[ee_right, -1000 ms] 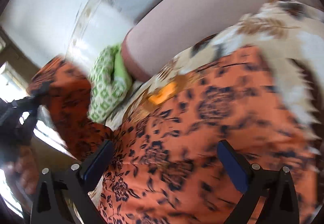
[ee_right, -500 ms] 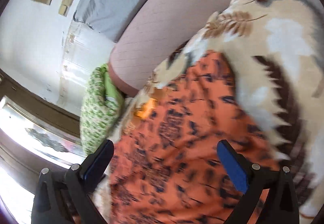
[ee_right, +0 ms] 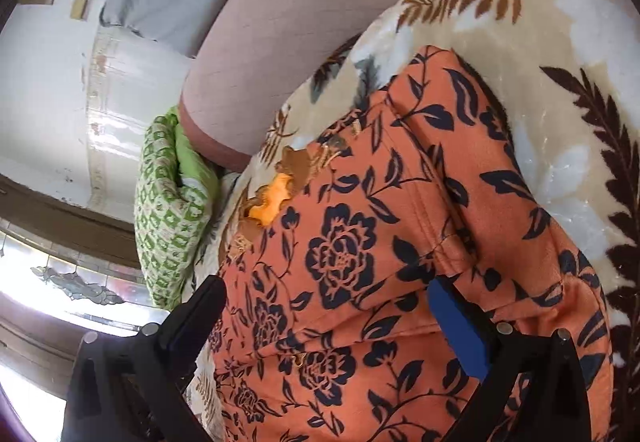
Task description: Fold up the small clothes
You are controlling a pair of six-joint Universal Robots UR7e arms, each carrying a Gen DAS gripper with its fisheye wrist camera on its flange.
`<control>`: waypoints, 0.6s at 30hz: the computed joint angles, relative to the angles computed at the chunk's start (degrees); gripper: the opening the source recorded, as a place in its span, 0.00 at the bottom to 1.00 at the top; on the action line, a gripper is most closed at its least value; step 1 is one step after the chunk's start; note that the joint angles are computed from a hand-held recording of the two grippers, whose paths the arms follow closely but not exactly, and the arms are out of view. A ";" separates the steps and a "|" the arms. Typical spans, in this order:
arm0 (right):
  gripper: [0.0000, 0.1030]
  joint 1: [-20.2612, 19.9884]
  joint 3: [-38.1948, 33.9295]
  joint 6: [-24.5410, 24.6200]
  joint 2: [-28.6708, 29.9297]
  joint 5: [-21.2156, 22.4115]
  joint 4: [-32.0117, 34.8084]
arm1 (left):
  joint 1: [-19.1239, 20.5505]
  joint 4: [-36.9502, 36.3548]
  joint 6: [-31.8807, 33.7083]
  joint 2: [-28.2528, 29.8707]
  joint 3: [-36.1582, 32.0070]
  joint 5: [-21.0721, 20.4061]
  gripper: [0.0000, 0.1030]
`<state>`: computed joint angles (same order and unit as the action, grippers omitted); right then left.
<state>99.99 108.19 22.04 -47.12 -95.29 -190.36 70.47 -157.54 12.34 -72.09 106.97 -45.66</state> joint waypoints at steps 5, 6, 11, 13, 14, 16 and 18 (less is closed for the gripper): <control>0.98 -4.91 0.67 3.99 1.11 8.10 -0.27 | 2.70 9.51 -12.93 3.60 -4.96 9.57 0.89; 0.98 -4.90 2.05 5.60 0.54 8.10 -2.88 | 2.40 10.70 -14.62 2.37 -4.72 9.56 0.89; 0.99 -1.02 10.57 2.81 -6.53 1.34 -6.59 | -1.68 7.01 -8.93 -7.29 2.99 10.67 0.89; 0.99 0.01 15.13 2.26 -9.22 0.54 -8.42 | -2.62 8.72 -11.67 -13.93 7.41 7.61 0.89; 0.99 0.90 18.46 2.33 -10.99 -0.50 -9.53 | -2.95 10.76 -13.60 -17.04 9.20 6.17 0.89; 0.99 1.89 23.83 1.71 -14.17 -2.29 -10.30 | -3.31 16.32 -18.28 -23.79 12.81 3.22 0.89; 0.99 3.83 28.93 0.99 -17.21 -5.91 -9.34 | -2.87 24.12 -22.57 -30.49 15.76 -1.68 0.89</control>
